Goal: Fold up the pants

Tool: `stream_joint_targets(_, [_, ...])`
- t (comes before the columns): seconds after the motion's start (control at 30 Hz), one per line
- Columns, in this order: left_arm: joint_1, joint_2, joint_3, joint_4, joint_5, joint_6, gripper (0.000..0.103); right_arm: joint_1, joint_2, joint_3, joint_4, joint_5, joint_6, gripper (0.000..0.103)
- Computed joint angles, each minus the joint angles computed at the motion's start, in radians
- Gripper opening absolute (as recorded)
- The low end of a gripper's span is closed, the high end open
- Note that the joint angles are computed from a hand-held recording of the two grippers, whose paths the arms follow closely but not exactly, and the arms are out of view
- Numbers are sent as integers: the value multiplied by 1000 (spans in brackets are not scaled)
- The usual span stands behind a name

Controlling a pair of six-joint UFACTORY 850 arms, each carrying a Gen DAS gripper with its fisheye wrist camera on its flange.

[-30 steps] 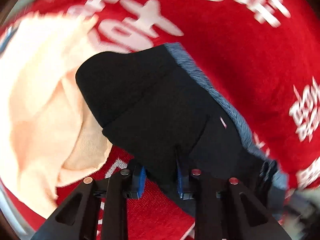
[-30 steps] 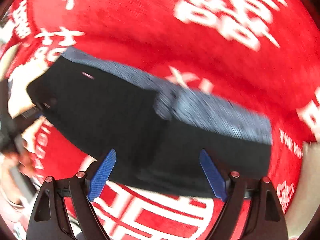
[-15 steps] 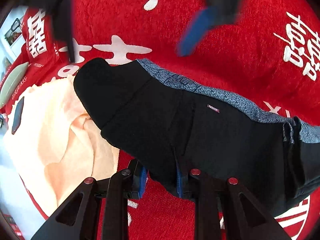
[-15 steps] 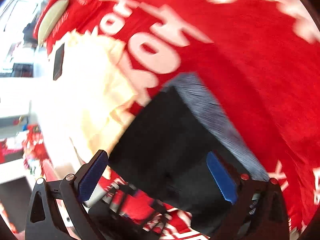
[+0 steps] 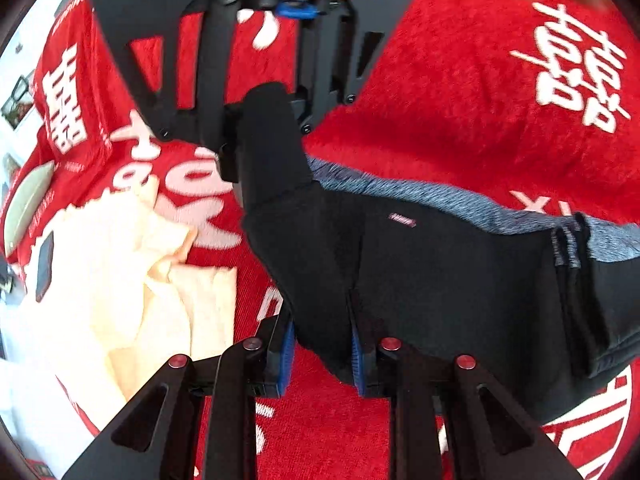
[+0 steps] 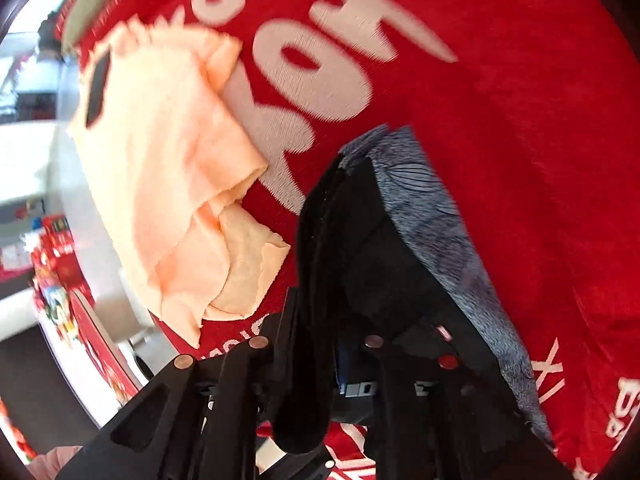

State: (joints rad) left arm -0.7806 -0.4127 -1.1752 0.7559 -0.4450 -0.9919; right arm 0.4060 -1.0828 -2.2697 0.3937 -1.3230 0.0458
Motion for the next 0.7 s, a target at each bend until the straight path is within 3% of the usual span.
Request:
stream_joint_targets(0.13, [-32, 21, -12, 33, -2, -10, 24, -41, 221, 323, 95, 208, -68, 15])
stream_joint_targets(0.3, [-81, 51, -31, 55, -1, 3, 25, -96, 424, 584, 206, 368, -151, 15])
stream_joint_targets(0.7, [-241, 41, -152, -51, -28, 220, 25, -291, 886, 1103, 504, 560, -374, 15])
